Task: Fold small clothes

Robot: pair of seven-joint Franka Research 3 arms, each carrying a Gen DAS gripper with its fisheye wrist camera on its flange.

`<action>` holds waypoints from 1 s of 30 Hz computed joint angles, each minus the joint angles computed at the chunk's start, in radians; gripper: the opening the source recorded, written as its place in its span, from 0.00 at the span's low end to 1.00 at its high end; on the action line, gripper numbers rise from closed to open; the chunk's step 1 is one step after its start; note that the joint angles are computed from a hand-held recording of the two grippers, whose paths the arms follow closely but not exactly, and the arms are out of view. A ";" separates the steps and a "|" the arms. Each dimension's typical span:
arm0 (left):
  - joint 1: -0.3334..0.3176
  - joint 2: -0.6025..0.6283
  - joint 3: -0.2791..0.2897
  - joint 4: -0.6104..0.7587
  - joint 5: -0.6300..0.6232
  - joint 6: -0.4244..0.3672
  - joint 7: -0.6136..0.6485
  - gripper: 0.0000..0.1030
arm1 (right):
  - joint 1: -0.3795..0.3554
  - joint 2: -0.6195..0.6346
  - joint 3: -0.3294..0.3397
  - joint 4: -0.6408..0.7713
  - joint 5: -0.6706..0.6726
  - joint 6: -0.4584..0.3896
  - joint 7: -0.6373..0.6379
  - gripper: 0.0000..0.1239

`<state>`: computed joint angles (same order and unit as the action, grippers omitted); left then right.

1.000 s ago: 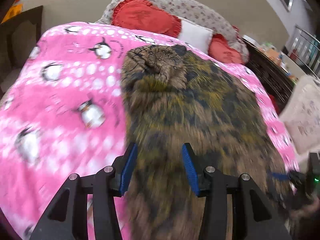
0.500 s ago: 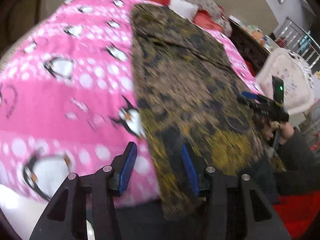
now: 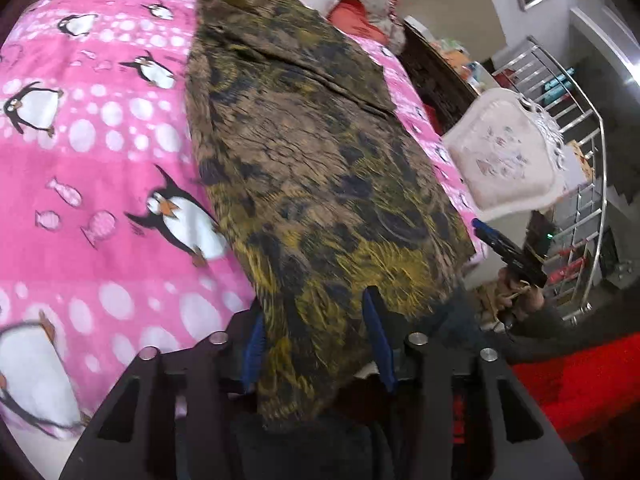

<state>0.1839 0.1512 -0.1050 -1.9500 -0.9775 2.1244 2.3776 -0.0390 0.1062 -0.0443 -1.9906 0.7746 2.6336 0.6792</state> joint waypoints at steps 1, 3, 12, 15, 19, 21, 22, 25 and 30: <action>-0.002 -0.003 0.001 -0.007 0.002 0.015 -0.004 0.19 | -0.007 -0.007 -0.008 -0.010 -0.004 -0.013 0.012 0.60; -0.002 0.000 0.002 -0.013 -0.008 0.044 -0.021 0.13 | -0.017 -0.022 -0.019 -0.035 -0.014 -0.028 0.030 0.59; -0.011 -0.002 -0.004 -0.017 0.005 0.091 -0.044 0.10 | -0.030 0.014 -0.020 -0.018 0.037 -0.100 -0.018 0.46; -0.015 -0.004 -0.006 -0.019 0.019 0.100 -0.056 0.10 | -0.050 0.033 -0.012 0.004 0.108 -0.135 -0.044 0.43; -0.016 0.003 -0.008 -0.014 0.019 0.099 -0.062 0.10 | -0.080 0.052 -0.012 0.052 0.187 -0.269 -0.109 0.29; -0.015 0.010 -0.009 -0.009 0.019 0.099 -0.076 0.10 | -0.089 0.084 -0.016 0.079 0.193 -0.303 -0.075 0.26; -0.014 0.013 -0.010 -0.005 0.019 0.100 -0.080 0.10 | -0.101 0.092 -0.012 0.085 0.236 -0.325 -0.085 0.26; -0.014 0.019 -0.014 0.003 0.019 0.109 -0.091 0.10 | -0.104 0.112 -0.002 0.102 0.255 -0.339 -0.105 0.23; -0.009 -0.023 -0.013 -0.033 -0.032 0.152 -0.068 0.00 | -0.114 0.096 0.004 0.087 0.311 -0.308 -0.131 0.06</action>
